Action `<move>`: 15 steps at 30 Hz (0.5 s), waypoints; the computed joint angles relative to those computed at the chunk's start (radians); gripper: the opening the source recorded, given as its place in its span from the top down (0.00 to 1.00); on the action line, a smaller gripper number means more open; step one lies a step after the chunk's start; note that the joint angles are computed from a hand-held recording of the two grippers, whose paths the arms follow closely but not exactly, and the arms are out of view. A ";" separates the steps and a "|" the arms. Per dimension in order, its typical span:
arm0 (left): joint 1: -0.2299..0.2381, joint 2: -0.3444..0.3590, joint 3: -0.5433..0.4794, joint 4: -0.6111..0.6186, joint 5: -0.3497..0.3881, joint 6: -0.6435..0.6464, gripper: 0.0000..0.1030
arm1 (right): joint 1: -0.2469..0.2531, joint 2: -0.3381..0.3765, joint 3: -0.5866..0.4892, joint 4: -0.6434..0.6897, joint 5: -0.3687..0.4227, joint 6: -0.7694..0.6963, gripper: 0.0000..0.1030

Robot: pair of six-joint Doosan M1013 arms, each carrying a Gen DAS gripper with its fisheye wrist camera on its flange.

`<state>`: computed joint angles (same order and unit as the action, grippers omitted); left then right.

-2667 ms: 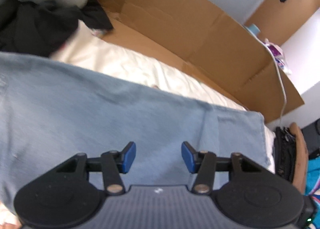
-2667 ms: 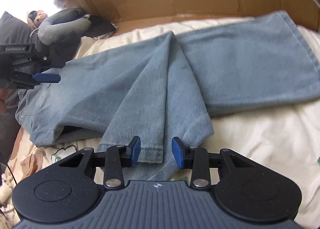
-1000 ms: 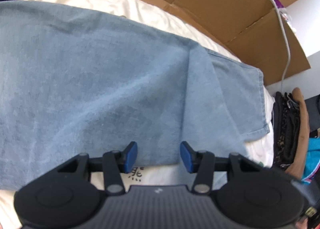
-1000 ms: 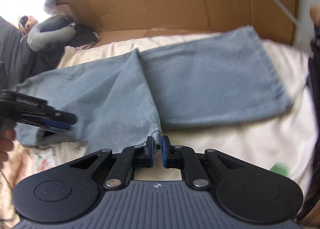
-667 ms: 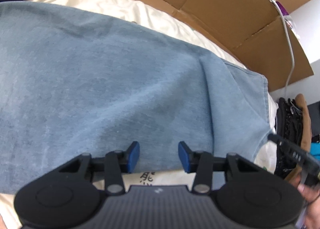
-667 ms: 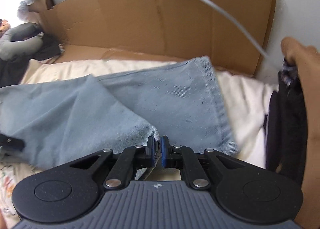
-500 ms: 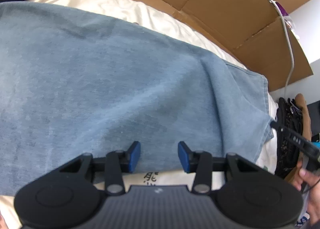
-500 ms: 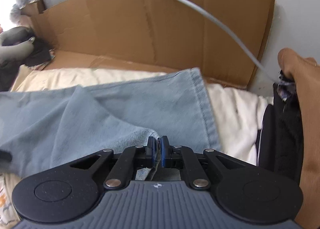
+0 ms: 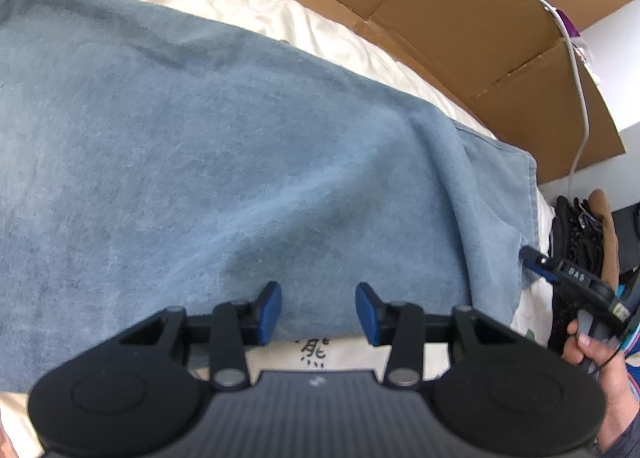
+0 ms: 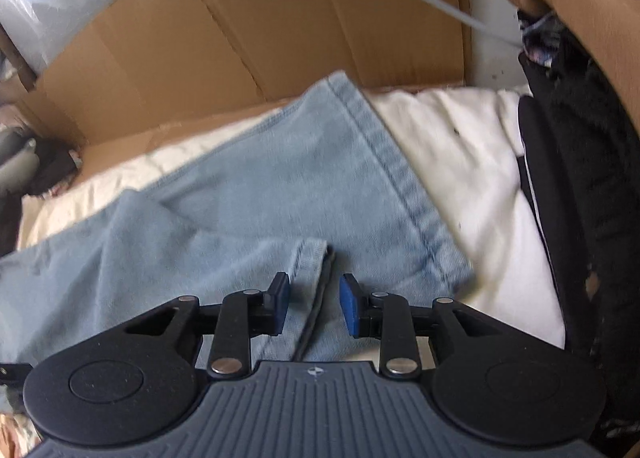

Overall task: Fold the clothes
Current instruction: 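Grasp the jeans hem edge with the right tool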

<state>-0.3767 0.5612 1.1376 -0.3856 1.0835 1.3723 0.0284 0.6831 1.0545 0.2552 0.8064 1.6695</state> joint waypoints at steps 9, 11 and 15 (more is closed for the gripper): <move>0.002 -0.004 0.007 0.000 0.005 0.004 0.57 | 0.020 0.007 0.009 -0.018 -0.010 0.038 0.51; 0.001 -0.004 0.007 0.004 0.007 0.001 0.57 | 0.037 0.012 0.004 -0.081 -0.011 0.045 0.53; 0.001 -0.008 0.012 0.007 0.008 0.006 0.57 | 0.060 0.012 0.004 -0.191 -0.020 0.078 0.68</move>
